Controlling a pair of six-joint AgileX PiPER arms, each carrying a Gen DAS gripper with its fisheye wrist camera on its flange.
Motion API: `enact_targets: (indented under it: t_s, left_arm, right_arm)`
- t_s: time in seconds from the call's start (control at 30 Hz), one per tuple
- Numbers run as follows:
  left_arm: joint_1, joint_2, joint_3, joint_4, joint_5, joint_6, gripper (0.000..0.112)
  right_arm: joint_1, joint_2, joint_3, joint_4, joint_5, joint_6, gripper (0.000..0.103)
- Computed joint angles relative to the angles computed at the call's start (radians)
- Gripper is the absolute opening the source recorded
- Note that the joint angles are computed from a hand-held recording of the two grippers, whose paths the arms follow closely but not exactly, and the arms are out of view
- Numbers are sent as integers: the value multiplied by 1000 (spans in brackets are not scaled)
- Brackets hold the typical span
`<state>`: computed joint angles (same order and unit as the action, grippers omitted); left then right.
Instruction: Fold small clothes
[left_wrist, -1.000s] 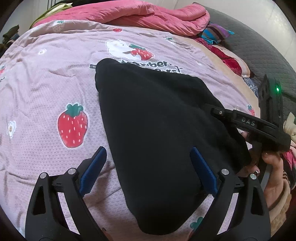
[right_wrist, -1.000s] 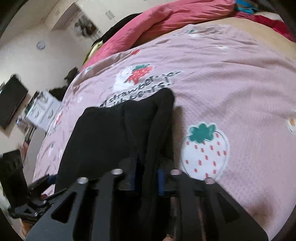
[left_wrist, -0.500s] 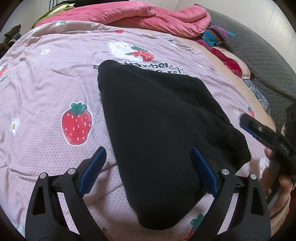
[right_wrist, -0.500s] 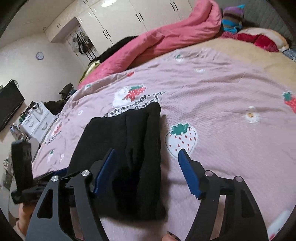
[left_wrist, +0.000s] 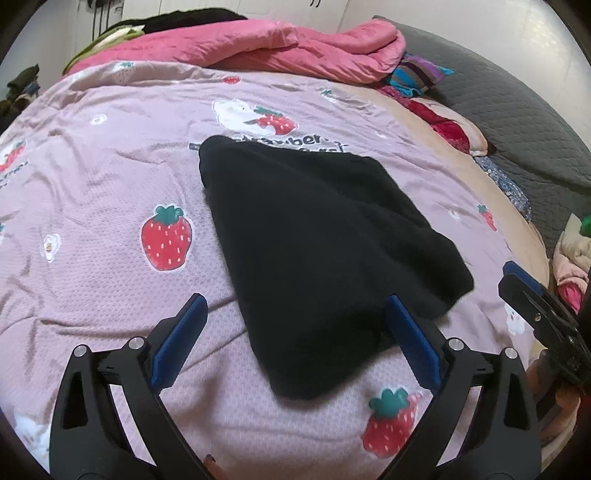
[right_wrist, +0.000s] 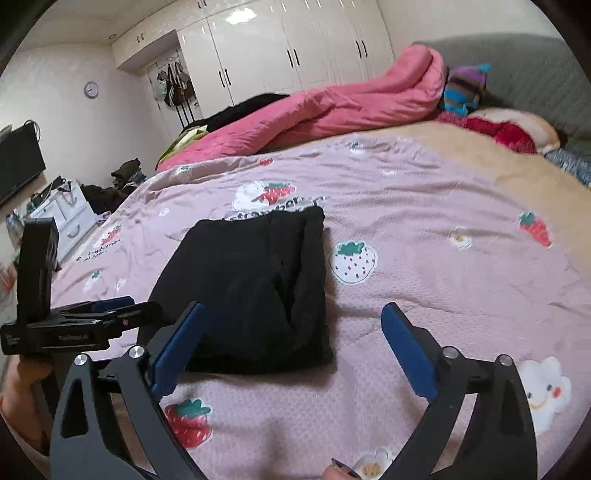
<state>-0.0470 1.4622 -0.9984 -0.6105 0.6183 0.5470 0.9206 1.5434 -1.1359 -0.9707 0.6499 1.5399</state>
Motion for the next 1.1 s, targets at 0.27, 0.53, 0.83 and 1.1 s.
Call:
enact_targets:
  t_s: [0.27,0.53,0.83,1.1]
  left_arm:
    - [50,-161,122,-97,3,90,94]
    - [145,-314,242,-176,36,209,94]
    - [377,-448,378,-317,181,440,94]
    - [475,-436,484,-389,193,603,94]
  right_arm:
    - [151,-36,19,-133,163,120,99]
    - [310,-30,21,-206,339,203,99]
    - [425,15,21,-205,452,246,99]
    - [440,71,63,-160,422,332,99]
